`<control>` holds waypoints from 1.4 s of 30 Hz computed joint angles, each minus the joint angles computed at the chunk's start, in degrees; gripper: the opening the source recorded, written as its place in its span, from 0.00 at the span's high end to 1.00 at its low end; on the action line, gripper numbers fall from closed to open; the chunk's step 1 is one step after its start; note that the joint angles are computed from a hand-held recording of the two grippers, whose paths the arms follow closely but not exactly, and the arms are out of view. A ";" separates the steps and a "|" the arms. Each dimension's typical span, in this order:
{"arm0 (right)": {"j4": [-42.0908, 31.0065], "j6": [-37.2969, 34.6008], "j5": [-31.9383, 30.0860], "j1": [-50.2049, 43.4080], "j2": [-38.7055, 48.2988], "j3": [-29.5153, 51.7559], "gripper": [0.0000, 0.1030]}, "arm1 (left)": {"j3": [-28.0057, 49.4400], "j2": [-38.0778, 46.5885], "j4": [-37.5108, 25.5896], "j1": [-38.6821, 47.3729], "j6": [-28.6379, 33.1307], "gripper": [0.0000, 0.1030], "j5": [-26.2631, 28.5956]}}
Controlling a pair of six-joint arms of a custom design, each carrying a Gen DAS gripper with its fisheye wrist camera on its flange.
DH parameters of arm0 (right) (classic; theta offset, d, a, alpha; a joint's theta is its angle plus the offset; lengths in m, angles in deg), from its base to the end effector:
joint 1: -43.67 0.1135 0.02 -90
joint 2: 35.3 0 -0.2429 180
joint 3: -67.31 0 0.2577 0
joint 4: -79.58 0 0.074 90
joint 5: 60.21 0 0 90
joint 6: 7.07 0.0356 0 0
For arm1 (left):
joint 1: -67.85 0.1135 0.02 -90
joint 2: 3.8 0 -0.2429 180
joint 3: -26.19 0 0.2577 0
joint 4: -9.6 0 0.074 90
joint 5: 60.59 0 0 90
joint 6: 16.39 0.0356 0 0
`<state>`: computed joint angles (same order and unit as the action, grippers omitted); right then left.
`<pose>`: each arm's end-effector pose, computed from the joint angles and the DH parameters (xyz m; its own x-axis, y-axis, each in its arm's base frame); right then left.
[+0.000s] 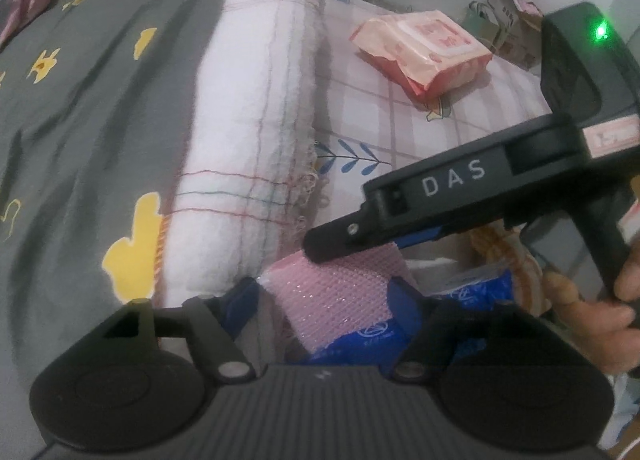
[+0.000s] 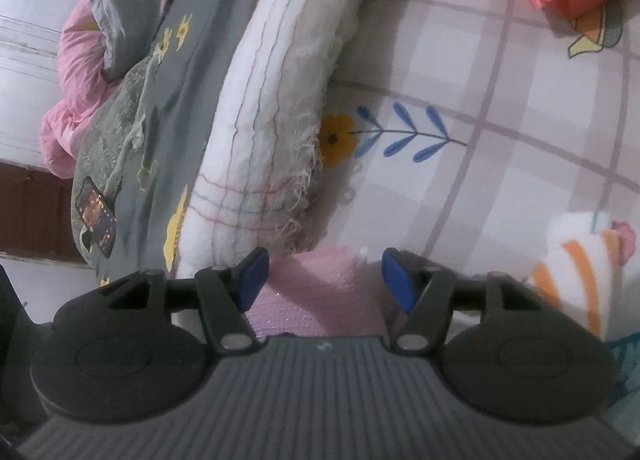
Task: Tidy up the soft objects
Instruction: 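Grasp the pink mesh pouch on the bed with the right tool, then carry the pink pouch into the cardboard box and open the right tool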
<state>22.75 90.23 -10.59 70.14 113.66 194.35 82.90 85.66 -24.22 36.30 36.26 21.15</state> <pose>0.4256 0.2377 0.0434 -0.9284 -0.3541 -0.1128 -0.3375 0.6760 0.6550 0.2395 -0.1410 0.1168 -0.9062 -0.1481 -0.3961 -0.1014 0.9854 -0.1364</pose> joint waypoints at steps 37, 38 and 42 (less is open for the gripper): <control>0.24 -11.93 -9.27 -38.47 -51.69 -40.09 0.65 | 45.33 16.54 -9.67 -25.16 -6.02 0.47 -11.66; -1.85 -14.09 -9.29 -41.36 -51.07 -39.45 0.65 | 50.38 20.84 -10.30 -25.82 -5.50 0.47 -10.36; -10.48 -23.08 -7.70 -53.52 -45.70 -33.79 0.65 | 70.90 37.35 -14.45 -27.49 -4.89 0.47 -4.31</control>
<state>12.27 67.14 -18.29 16.62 67.95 160.56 153.80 123.01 -38.67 8.82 31.37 16.85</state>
